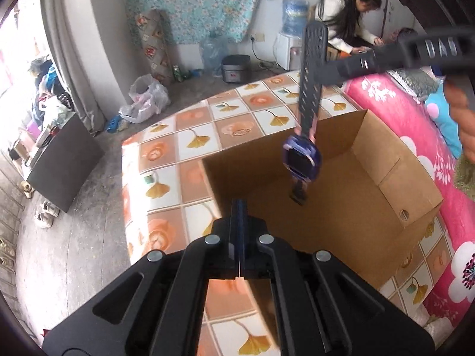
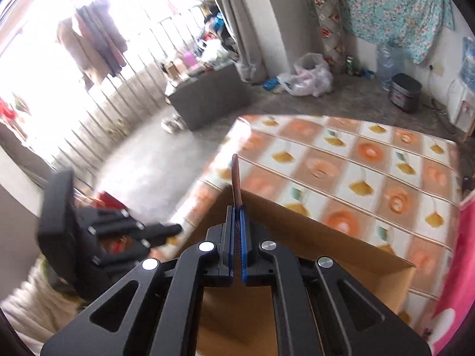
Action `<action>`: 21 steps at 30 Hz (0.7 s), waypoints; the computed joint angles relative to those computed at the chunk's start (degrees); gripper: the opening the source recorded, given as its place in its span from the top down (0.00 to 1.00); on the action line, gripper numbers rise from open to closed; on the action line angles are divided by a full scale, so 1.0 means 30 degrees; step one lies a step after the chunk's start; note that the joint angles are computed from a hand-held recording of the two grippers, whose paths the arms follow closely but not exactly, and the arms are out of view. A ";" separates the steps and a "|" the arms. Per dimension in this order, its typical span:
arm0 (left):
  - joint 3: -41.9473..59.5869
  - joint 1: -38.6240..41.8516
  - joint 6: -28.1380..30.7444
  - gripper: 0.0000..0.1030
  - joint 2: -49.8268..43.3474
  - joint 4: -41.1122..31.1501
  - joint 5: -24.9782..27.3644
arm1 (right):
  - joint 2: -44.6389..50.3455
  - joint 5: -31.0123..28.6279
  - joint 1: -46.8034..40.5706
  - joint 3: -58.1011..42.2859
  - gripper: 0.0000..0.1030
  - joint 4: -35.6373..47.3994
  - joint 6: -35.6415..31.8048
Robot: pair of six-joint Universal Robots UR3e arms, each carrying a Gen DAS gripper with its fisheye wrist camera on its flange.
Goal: Organize jewelry
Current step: 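Lift the watch with the right tool and carry it over the box, then lower the watch into the box and open the right tool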
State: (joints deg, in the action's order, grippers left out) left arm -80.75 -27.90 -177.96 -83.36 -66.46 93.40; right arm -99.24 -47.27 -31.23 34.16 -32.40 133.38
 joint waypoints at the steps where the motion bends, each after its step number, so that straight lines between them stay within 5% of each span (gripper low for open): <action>1: -0.0599 0.0214 0.0026 1.00 0.0703 -0.0002 -0.0031 | 0.0378 0.0494 0.0182 -0.0853 0.97 0.0259 0.0435; 5: -0.2742 0.0968 0.0442 1.00 0.2671 0.0359 -0.0448 | -0.0305 0.0319 0.0788 0.1482 0.97 -0.2587 0.2990; 13: -0.6350 0.2115 0.1145 1.00 0.4836 0.1927 -0.1867 | -0.3184 -0.5373 0.1070 1.3504 0.97 -1.0520 0.6594; 19: -0.8537 0.3510 0.1582 1.00 0.6501 0.2610 -0.3316 | -0.3461 -0.8730 0.0702 1.4614 0.94 -1.1437 0.6374; 21: -0.9204 0.3930 0.1737 1.00 0.7025 0.2820 -0.3609 | -0.3558 -0.9687 0.0841 1.4197 0.84 -1.1476 0.6113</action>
State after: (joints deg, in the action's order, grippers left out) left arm -108.36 -16.11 -172.75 -62.28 -58.00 82.57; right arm -109.91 -76.34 -28.71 76.75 -66.83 151.72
